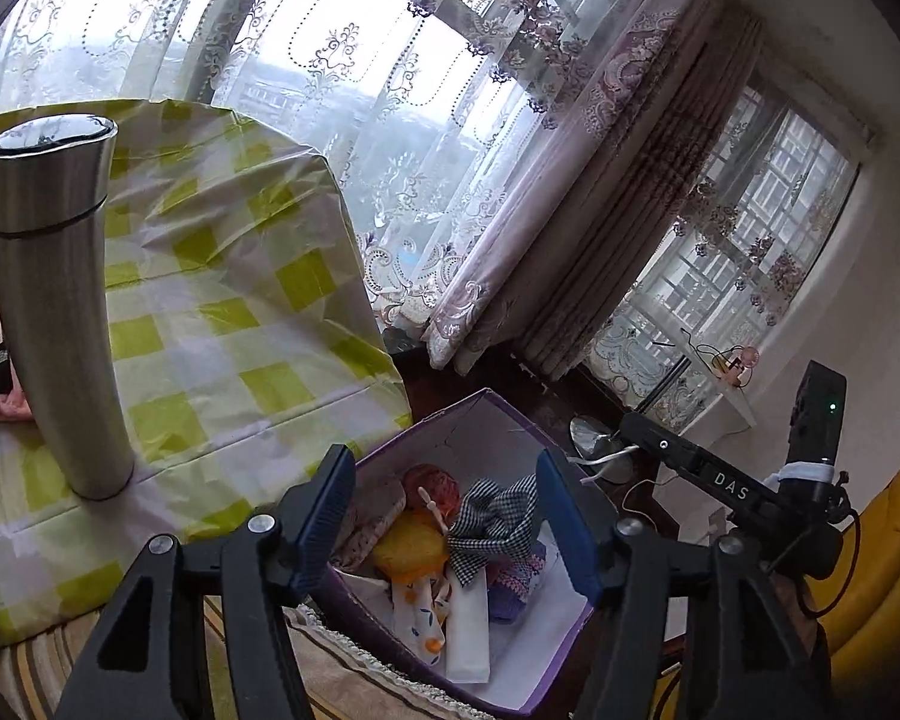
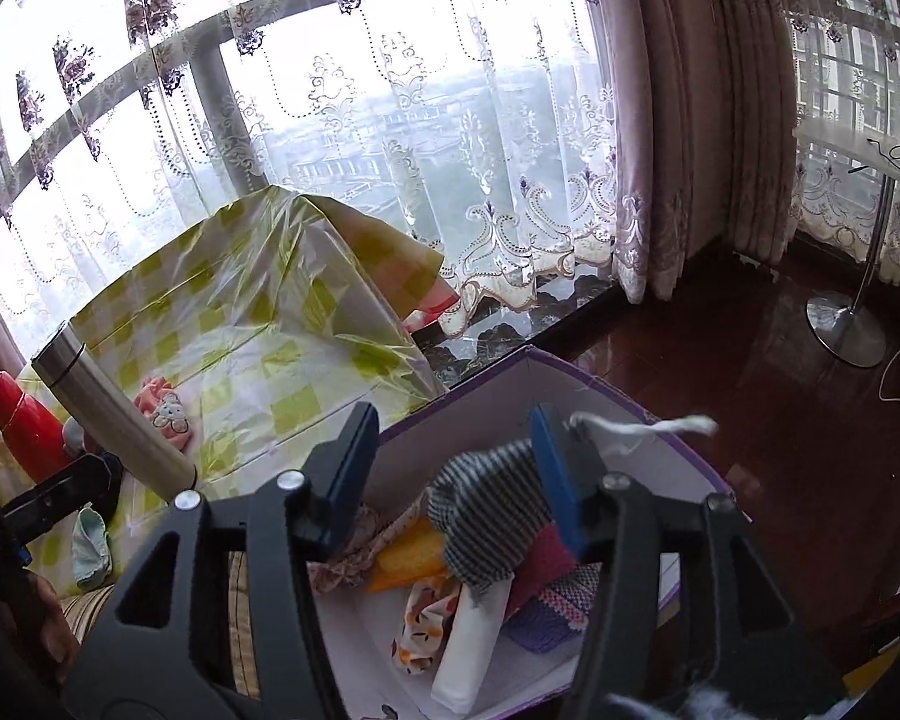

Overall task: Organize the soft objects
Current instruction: 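Carry floral and houndstooth cloths over the purple box and open both tools, then grasp the light blue towel with the left tool while the right tool grasps the black scrunchie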

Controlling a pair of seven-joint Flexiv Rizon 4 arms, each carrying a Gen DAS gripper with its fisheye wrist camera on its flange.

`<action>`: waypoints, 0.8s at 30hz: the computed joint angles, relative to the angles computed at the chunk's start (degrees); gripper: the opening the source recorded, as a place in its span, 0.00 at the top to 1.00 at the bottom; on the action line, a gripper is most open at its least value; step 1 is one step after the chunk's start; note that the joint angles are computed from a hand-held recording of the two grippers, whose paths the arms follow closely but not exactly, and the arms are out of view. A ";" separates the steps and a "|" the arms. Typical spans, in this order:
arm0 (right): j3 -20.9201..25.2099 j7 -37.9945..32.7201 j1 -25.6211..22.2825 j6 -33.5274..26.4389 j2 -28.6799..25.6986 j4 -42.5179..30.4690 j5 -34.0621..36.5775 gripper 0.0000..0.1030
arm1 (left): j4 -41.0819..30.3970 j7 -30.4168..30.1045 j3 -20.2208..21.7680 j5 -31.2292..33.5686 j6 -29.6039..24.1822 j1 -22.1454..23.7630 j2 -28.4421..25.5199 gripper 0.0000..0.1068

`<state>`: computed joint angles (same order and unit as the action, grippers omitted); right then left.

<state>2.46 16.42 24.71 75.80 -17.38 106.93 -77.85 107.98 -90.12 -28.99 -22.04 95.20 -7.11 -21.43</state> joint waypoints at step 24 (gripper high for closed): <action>2.24 -24.51 7.48 2.08 -5.46 -4.10 19.79 0.42 | 20.25 -13.51 -3.13 -0.75 3.32 12.29 12.82 0.40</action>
